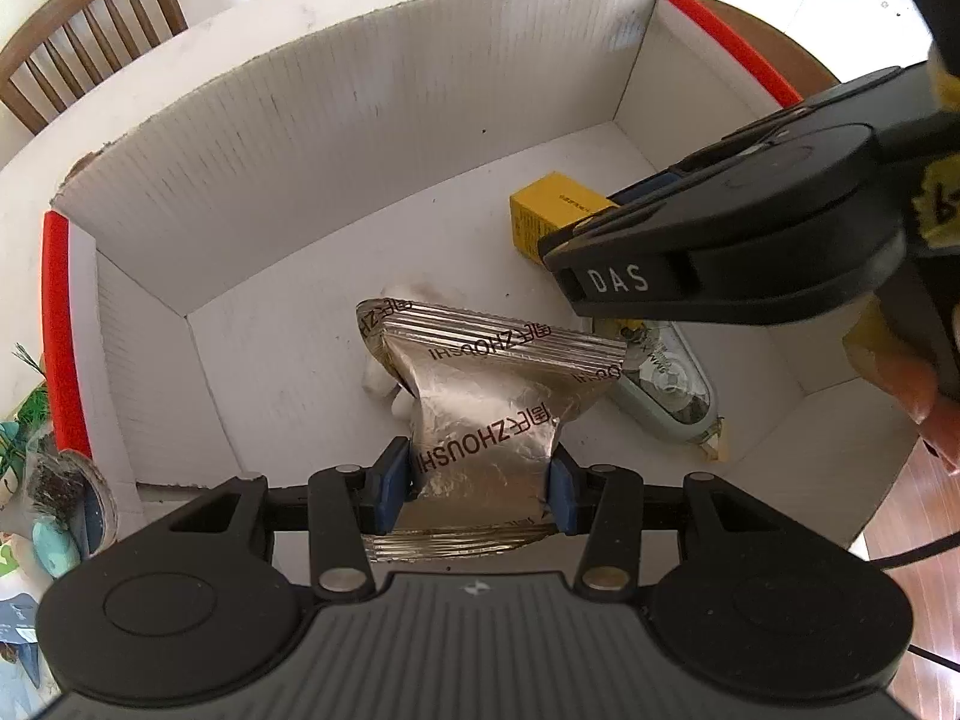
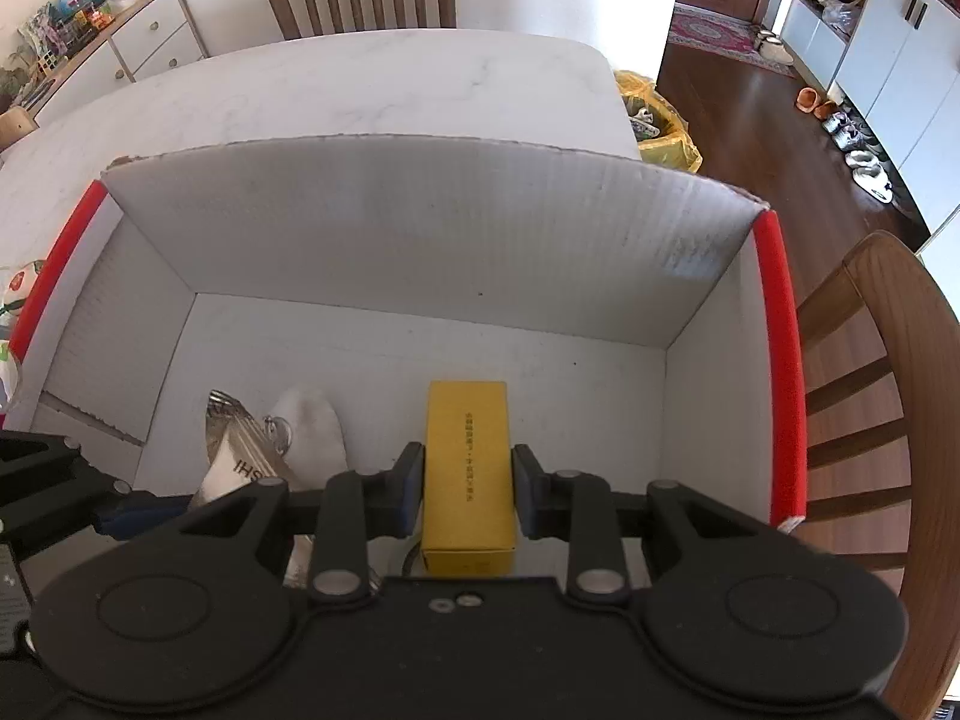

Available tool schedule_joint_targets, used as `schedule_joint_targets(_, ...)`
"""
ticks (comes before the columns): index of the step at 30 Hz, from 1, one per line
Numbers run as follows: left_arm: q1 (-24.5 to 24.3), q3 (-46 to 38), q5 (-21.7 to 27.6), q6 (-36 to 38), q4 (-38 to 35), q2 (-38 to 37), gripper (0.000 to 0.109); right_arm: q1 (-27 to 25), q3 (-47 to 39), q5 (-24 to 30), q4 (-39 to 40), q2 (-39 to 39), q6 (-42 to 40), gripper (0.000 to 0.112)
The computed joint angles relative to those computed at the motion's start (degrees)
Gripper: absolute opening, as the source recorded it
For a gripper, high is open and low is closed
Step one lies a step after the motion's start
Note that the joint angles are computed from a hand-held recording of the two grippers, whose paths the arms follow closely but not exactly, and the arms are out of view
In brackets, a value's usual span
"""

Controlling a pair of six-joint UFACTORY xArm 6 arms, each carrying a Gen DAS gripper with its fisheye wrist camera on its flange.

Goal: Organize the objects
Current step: 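Open both grippers to release the box and foil bag inside the shoebox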

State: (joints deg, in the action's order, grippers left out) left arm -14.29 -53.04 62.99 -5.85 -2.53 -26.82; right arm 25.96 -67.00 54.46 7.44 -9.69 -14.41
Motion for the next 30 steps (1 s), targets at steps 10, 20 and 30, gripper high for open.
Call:
schedule_joint_targets(10,-0.2,-2.9,2.5,-0.3,0.0,2.5,0.046,0.0,-2.8,0.9,0.1,1.8,1.4,0.031)
schedule_joint_targets(20,0.2,-1.4,0.0,-1.7,-0.1,-1.0,0.062,-0.8,-2.0,1.4,1.5,-1.2,0.7,0.036)
schedule_joint_targets(30,2.9,0.9,-2.6,-2.1,-2.7,-7.9,0.062,-2.3,-0.7,1.7,5.0,-6.3,-1.7,0.041)
